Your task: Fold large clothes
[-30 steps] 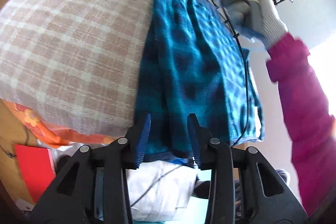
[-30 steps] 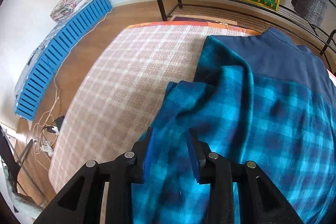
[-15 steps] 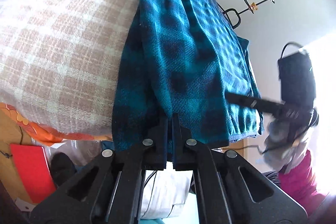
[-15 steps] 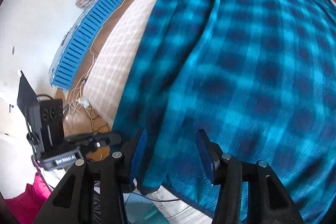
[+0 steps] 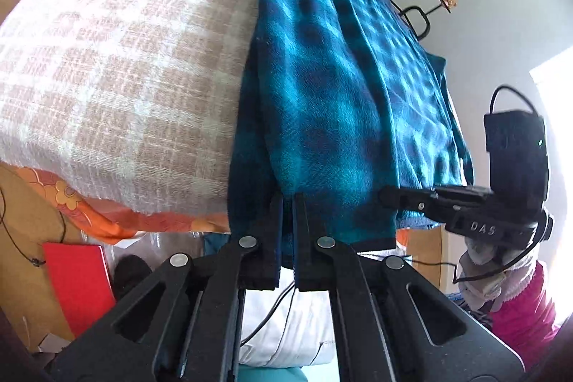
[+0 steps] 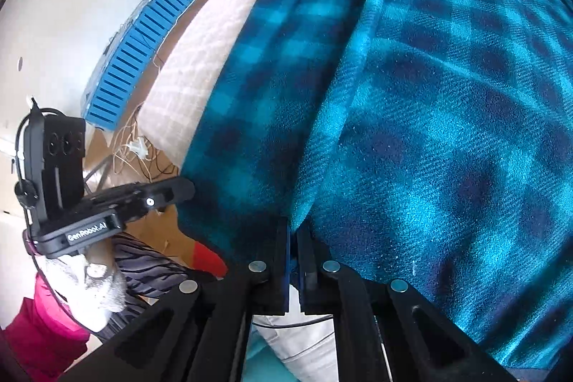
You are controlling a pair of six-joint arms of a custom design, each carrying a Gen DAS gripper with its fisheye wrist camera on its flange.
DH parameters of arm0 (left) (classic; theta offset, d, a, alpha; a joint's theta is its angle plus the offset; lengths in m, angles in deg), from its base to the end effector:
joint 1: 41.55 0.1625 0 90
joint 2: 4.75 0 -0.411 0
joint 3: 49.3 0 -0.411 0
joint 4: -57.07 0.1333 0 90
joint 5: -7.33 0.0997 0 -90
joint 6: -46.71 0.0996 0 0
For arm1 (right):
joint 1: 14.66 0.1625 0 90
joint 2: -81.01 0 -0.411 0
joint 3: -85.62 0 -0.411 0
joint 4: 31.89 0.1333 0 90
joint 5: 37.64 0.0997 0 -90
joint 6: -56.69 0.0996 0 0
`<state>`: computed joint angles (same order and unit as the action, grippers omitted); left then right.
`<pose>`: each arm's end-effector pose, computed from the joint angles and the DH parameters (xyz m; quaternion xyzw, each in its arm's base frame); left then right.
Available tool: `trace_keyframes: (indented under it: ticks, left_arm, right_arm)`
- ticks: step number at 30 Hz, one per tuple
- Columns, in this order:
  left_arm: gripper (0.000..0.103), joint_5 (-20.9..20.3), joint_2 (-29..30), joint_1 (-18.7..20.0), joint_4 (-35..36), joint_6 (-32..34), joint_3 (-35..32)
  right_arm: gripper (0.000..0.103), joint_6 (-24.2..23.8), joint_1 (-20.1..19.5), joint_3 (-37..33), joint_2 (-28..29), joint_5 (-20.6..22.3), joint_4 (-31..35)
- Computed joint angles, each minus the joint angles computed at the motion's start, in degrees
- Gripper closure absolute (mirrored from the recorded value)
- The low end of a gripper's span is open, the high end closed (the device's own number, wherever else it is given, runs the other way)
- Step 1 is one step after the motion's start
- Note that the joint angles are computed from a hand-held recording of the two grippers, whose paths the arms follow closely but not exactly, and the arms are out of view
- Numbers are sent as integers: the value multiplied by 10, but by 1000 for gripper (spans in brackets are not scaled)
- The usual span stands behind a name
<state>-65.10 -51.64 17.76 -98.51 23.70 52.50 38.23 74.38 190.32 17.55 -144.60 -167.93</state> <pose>-0.1824 -0.6275 0.0514 0.0517 0.9827 -0.1507 0.0942 0.0942 -0.6017 0.1727 0.1442 -0.9776 0.0160 0.1522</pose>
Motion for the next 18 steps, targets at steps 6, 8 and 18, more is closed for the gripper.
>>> trace_keyframes:
  ticks: [6, 8, 18]
  left_arm:
    - [46, 32, -17, 14, -52, -36, 26]
    - [46, 21, -9, 23, -47, -46, 15]
    - [96, -19, 34, 31, -40, -2, -24]
  right_arm:
    - [73, -46, 17, 18, -25, -23, -52]
    - [72, -60, 19, 26, -35, -18, -82]
    - [56, -52, 31, -19, -23, 11, -127]
